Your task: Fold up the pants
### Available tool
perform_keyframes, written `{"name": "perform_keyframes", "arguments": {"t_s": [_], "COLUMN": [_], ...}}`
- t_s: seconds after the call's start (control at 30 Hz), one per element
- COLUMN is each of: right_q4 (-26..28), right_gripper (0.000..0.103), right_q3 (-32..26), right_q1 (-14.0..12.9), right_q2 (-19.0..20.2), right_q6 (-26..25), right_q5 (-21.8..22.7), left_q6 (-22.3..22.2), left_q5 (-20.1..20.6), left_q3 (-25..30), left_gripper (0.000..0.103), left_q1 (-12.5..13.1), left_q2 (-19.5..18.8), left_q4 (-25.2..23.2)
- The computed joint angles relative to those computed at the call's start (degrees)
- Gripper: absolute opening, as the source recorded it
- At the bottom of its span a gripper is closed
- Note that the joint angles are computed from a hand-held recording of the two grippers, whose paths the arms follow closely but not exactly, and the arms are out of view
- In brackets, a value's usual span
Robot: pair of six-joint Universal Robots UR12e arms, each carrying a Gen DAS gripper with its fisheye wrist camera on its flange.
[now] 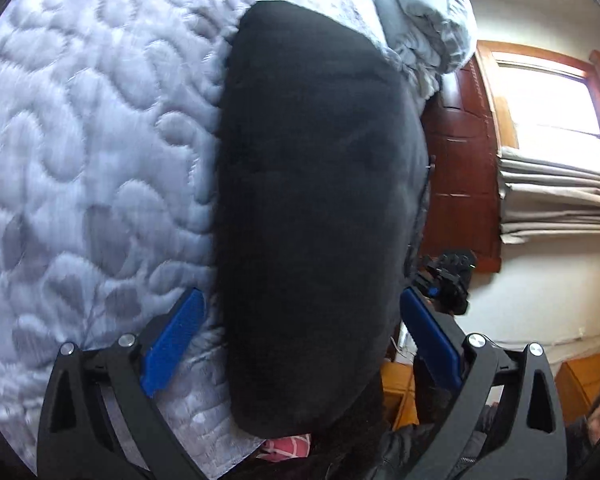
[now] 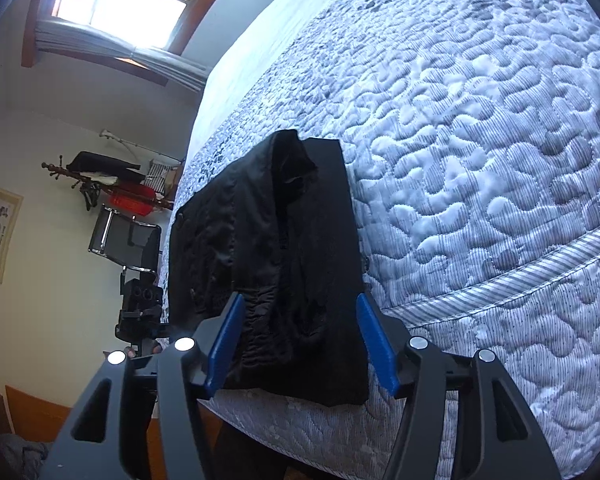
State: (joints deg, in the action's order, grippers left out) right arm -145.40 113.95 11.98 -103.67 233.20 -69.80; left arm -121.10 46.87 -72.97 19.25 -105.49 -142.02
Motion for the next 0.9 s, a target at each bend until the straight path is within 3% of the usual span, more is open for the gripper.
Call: {"name": "perform_keyframes", "arguments": {"t_s": [0.1, 0.27, 0.4, 0.53, 0.63, 0.9], "right_q4": [-1.08, -2.21, -3.07, -5.78, -8.77, -10.24], "right_gripper": [0.06, 0.062, 0.067, 0.074, 0.077, 0.081], "right_q3": [0.81, 1.34, 1.98, 3.2, 4.3, 5.61], "right_q1": [-0.73, -1.37, -2.15, -3.7, -5.14, -7.93], "right_q2": [0.02, 0.07, -0.36, -0.69, -0.36, 1.12], "right_q6": [1.02, 0.6, 0.5, 1.1, 2.26, 0.87], "right_q5": [1.12, 2.09, 3.3, 7.08, 11.34, 20.28], "left_q6": [3.11, 5.02, 7.89, 11.07, 11.04, 7.88], "left_q5": [-1.1, -0.1, 0.15, -1.34, -1.27, 1.36], "left_q3": [1.52, 2.31, 3.55, 4.96, 4.47, 4.57], "left_gripper": [0.098, 0.099, 0.099, 0.1, 0.1, 0.1], "left_q1": [-0.5, -1.83, -2.41, -1.7, -1.63, -3.35], "left_q2": [-1.2, -1.98, -3.04, -4.4, -4.37, -4.18], "left_q4": [-4.12, -5.94, -9.07, -15.24, -15.37, -11.84]}}
